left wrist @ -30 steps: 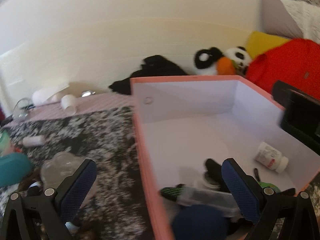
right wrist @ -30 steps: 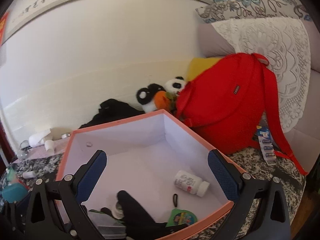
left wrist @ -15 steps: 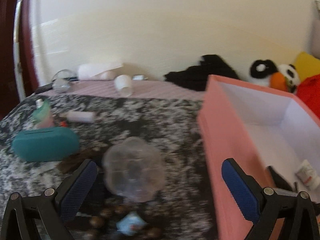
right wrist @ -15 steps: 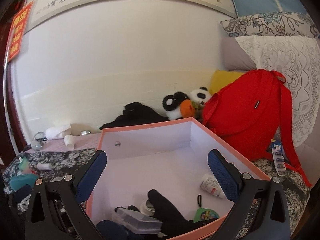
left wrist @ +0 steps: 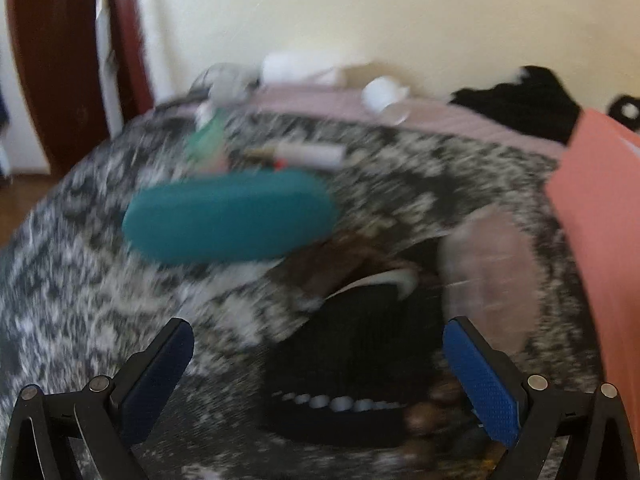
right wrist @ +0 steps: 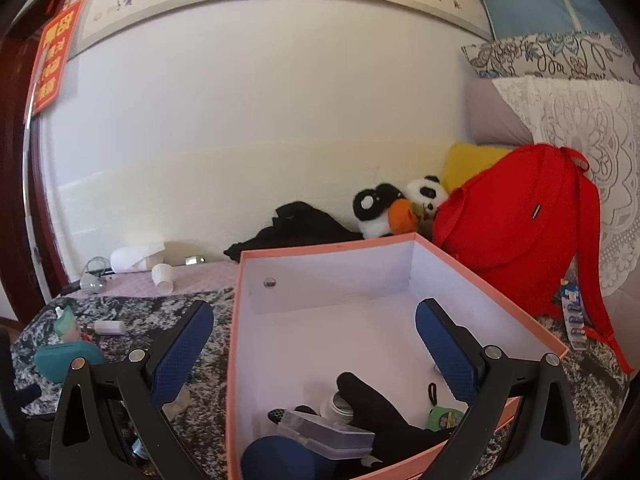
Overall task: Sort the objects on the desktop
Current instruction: 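Reach down and grasp the black shoe with the left gripper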
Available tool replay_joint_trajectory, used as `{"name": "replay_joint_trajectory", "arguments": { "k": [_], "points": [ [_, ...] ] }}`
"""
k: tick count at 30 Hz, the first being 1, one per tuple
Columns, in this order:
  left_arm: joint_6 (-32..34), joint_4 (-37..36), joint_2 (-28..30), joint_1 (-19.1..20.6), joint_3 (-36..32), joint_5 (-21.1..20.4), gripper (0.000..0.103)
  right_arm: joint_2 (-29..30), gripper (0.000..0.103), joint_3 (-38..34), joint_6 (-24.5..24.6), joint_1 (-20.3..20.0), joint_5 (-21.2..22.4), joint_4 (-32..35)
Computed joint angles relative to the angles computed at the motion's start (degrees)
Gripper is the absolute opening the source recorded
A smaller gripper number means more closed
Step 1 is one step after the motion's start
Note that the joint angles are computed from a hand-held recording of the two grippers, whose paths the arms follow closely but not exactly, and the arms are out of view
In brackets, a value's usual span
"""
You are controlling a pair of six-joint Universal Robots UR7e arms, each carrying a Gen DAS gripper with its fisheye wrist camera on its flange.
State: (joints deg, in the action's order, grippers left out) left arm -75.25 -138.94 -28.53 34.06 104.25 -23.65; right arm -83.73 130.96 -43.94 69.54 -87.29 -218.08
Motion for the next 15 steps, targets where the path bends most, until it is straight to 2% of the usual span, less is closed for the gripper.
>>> {"name": "replay_joint_trajectory", "arguments": {
  "k": [6, 8, 11, 13, 14, 15],
  "points": [
    [0.7, -4.3, -1.6, 4.0, 1.8, -7.3, 0.103, 0.6, 0.103, 0.5, -0.1, 0.9, -0.7, -0.5],
    [3.7, -6.3, -0.9, 5.1, 1.1, -9.3, 0.103, 1.0, 0.103, 0.7, -0.4, 1.4, -1.2, -1.0],
    [6.6, -3.1, 1.8, 6.1, -1.5, -8.5, 0.103, 1.3, 0.103, 1.1, -0.8, 1.7, -1.3, -1.6],
    [8.5, -3.0, 3.4, 5.5, -2.2, -5.2, 0.103, 1.5, 0.103, 1.4, -1.1, 2.0, -1.3, -2.1],
    [10.4, -4.8, 3.9, 5.3, -2.2, -4.5, 0.099, 1.5, 0.103, 1.6, -1.3, 2.1, -1.2, -2.3],
    [14.4, -9.0, 4.0, 5.2, -1.7, -5.5, 0.091, 1.6, 0.103, 1.9, -1.5, 2.2, -1.1, -2.5]
  ]
}}
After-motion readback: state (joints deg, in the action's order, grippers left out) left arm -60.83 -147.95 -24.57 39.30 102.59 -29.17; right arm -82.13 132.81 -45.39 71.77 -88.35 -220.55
